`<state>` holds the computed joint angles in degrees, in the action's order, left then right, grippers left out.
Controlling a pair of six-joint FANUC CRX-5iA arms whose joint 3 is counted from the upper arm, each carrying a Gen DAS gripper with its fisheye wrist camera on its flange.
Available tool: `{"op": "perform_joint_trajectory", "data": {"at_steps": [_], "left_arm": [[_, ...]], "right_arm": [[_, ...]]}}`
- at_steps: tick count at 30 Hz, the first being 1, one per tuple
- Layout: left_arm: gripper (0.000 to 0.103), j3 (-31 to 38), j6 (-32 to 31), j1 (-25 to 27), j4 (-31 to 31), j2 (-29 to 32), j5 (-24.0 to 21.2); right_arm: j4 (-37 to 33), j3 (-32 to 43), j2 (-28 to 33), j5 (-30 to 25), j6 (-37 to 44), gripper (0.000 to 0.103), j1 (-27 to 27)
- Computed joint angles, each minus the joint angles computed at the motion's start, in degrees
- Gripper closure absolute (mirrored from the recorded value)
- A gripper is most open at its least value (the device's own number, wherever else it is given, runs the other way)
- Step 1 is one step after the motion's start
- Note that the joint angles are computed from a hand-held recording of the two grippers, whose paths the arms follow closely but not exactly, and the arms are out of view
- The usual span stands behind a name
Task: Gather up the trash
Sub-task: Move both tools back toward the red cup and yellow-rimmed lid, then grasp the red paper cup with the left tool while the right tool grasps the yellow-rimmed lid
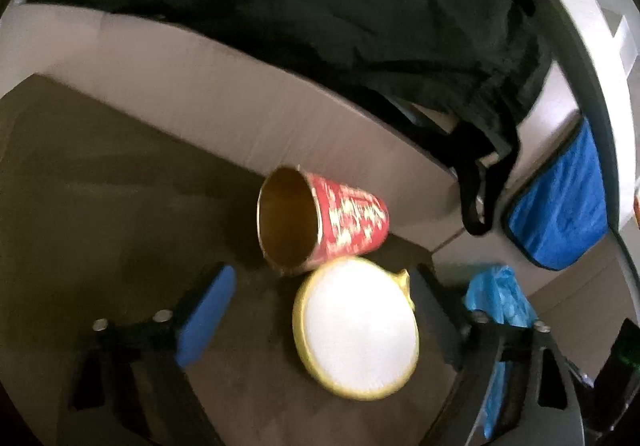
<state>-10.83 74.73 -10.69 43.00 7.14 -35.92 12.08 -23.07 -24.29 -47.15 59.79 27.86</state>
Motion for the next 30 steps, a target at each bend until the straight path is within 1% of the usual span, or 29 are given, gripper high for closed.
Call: {"op": "perform_joint_trajectory", "data": {"at_steps": [2, 4, 5, 7, 8, 9, 10, 11, 12, 14, 16, 17, 19, 22, 24, 28, 30], "left_arm": [[0.018, 2.08, -1.15, 0.08, 1.73, 2.74, -0.89], [0.026, 3.84, -1.98, 0.52, 3.82, 5.03, -2.98], [0.032, 4.90, -2.22, 0.58, 4.96, 6.28, -4.35], [0.041, 5.78, -5.61, 0.55, 10.31, 8.51, -7.03], [0.053, 6.26, -6.28, 0.55, 11.43, 9.31, -7.90], [0.071, 7.09, -6.22, 0.26, 11.93, 10.15, -8.75], [0.077, 7.58, -6.54, 0.26, 12.47, 10.62, -9.46], [0.090, 7.19, -7.38, 0.23, 13.56, 10.42, -9.40], [0.099, 6.85, -7.11, 0.42, 12.79, 9.54, -9.14], [0.099, 4.93, -8.69, 0.86, 11.72, 6.69, -7.89], [0.099, -0.36, -14.80, 1.93, 15.08, 1.74, -7.09], [0.099, -3.43, -17.12, 2.74, 15.29, -1.72, -6.09], [0.099, -7.38, -18.69, 3.88, 14.30, -6.51, -4.41], [0.099, -12.73, -17.61, 6.92, 9.54, -13.90, -2.35], [0.099, -15.85, -16.29, 9.33, 6.65, -18.19, -1.44], [0.099, -19.00, -13.87, 14.44, -0.45, -23.74, -1.00], [0.099, -20.83, -15.42, 16.18, 0.13, -24.91, -1.22]], "right_arm": [[-0.17, 0.61, 1.14, -0.40, -0.04, 0.040, 0.05], [-0.49, 1.41, 2.23, -1.10, -0.18, 0.040, -0.02], [-0.62, 1.81, 2.73, -1.48, -0.19, 0.040, -0.06], [-0.04, 2.17, 3.23, -2.10, -0.82, 0.040, 0.32], [0.76, 2.40, 3.65, -2.47, -1.44, 0.040, 0.63], [1.15, 2.63, 3.94, -2.77, -1.82, 0.040, 0.85], [1.40, 3.02, 4.33, -3.09, -2.19, 0.040, 1.12], [1.33, 3.56, 4.76, -3.33, -2.16, 0.040, 1.29], [1.30, 3.97, 5.08, -3.57, -2.16, 0.040, 1.57], [1.14, 4.93, 5.90, -3.77, -1.88, 0.040, 2.26], [0.42, 6.27, 7.24, -3.84, -1.10, 0.040, 2.95], [-0.70, 7.22, 8.07, -3.84, -0.45, 0.040, 3.08], [-3.56, 9.53, 10.61, -3.56, 0.59, 0.040, 3.25], [-5.07, 12.03, 14.17, -3.60, 0.69, 0.040, 4.26], [-4.04, 12.91, 16.13, -3.68, -0.70, 0.040, 5.26], [0.74, 13.31, 19.12, -3.55, -4.68, 0.040, 6.80], [2.82, 13.79, 20.89, -3.88, -6.56, 0.040, 7.05]]}}
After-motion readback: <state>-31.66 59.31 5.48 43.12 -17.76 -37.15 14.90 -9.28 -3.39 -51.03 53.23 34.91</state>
